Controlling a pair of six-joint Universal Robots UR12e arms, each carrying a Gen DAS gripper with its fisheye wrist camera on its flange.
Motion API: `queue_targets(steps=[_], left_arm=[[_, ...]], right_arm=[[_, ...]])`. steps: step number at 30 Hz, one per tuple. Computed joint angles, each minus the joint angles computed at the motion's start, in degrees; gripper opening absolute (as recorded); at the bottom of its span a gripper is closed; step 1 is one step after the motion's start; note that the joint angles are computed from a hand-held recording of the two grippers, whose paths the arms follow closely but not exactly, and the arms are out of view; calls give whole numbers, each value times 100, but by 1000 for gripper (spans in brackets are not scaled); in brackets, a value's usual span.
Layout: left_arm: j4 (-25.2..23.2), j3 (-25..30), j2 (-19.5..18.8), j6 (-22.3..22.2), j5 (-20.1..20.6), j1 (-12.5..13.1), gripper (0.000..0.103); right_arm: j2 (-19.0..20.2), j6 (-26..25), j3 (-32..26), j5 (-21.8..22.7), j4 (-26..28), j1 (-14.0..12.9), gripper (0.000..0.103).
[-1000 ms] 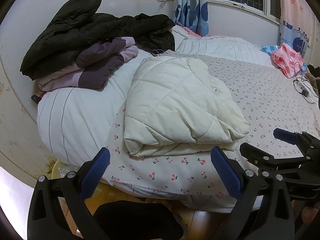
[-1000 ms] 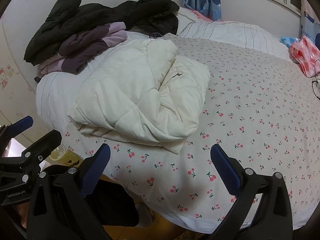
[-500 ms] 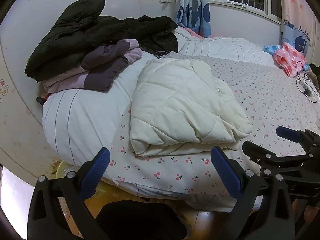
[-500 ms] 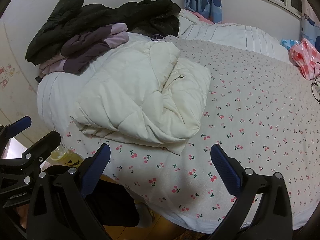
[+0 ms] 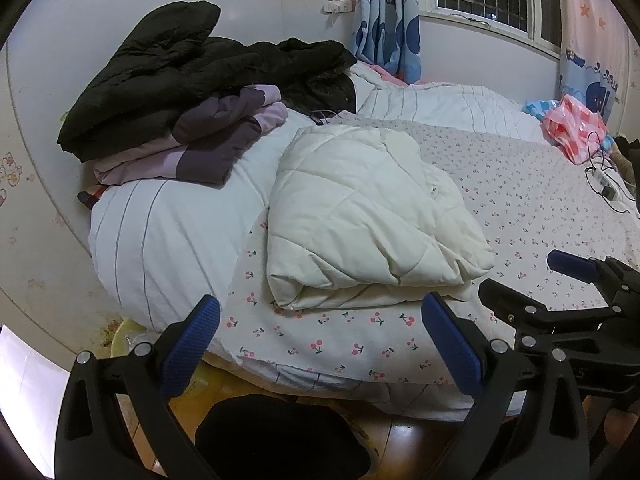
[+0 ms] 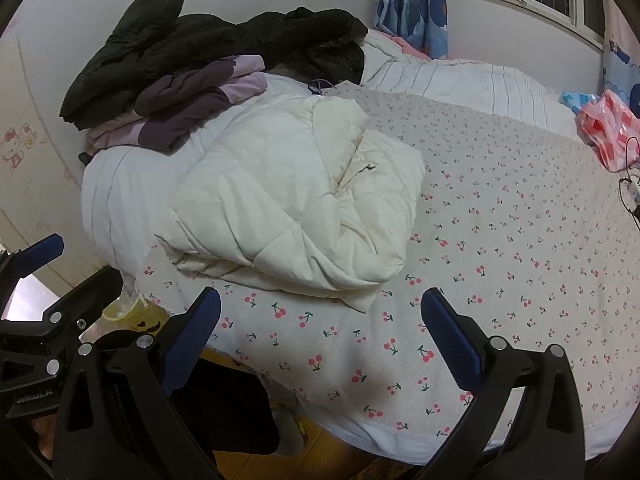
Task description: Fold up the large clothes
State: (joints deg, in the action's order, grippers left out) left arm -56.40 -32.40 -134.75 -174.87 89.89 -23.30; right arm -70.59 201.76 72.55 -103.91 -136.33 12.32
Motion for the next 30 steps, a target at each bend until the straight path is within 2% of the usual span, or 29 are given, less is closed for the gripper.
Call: queue_targets(steps=[10,12,14,17,20,21,25,30], left_arm=[[-122,-110,98,-152,-203,63,96],[-150,-156,132,-190,-85,47,96],[-30,-303,207,-166,92,19,96],[383,-620,360,-148,59,20,96],[538,-715,416,-216,142,15,96],[576,-716,415,-208,284,-5,96],[330,-608,390,-226,265,-2,96],[300,-674,440,-239,255,-14,96]], right_arm=[[-27,-36,16,-76,-59,62,97],[-29,-36,19,-91,-72,75,97],[-35,-34,29,-85,-83,83,97],[-45,-45,45,-91,-111,103,97],[-73,-57,70,-145,-154,132,97],[-84,-57,83,-156,-177,135,97],[-139,-23,145,-219,-265,147,97],[-192,-17,200,-259,-295,163,97]])
